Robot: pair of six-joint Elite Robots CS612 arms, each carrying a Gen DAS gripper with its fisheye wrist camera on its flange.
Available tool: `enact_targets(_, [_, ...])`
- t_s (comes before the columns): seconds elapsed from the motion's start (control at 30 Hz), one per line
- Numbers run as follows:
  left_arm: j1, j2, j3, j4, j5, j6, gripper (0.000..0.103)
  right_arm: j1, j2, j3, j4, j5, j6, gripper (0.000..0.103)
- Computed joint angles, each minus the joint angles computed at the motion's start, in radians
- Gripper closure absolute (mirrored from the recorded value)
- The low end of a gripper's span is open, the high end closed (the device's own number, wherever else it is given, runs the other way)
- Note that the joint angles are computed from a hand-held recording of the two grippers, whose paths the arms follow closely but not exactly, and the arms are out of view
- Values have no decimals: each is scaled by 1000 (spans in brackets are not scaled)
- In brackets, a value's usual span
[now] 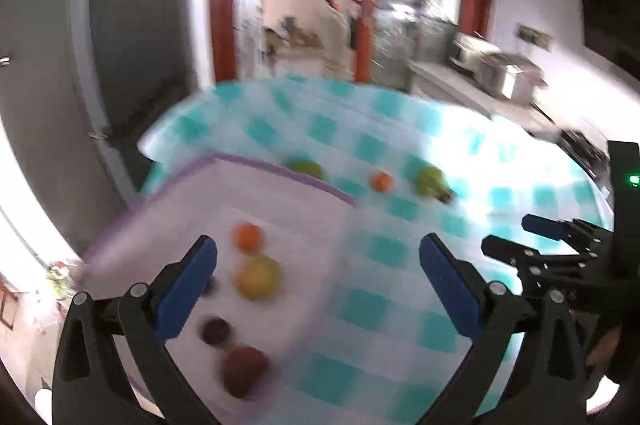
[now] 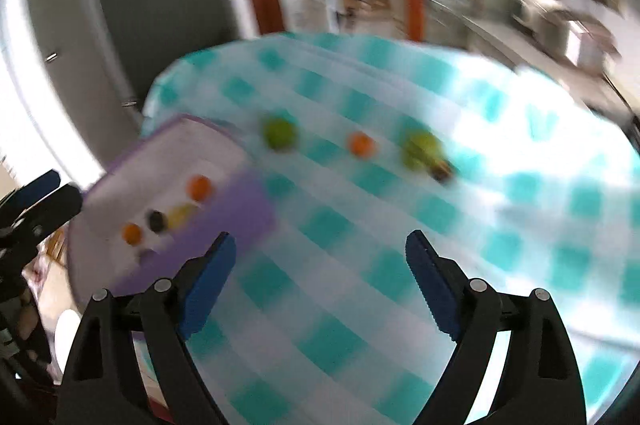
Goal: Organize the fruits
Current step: 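Move the right tool to the dark fruit beside the green tomato and grasp it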
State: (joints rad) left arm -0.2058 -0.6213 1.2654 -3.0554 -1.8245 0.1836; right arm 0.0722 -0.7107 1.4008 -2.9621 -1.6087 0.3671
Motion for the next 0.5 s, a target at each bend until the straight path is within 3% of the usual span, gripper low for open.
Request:
enact_targets(0.07, [-24, -15, 35, 45, -4, 70, 2, -15, -33, 83, -21, -14, 32, 19])
enact_targets(0.23, [-78, -35, 101, 97, 40, 215, 2, -40, -49, 181, -22, -13, 106, 19])
enact_targets(0.5, [-106, -16, 79, 165, 84, 293, 2, -50, -22, 194, 2, -21, 107, 19])
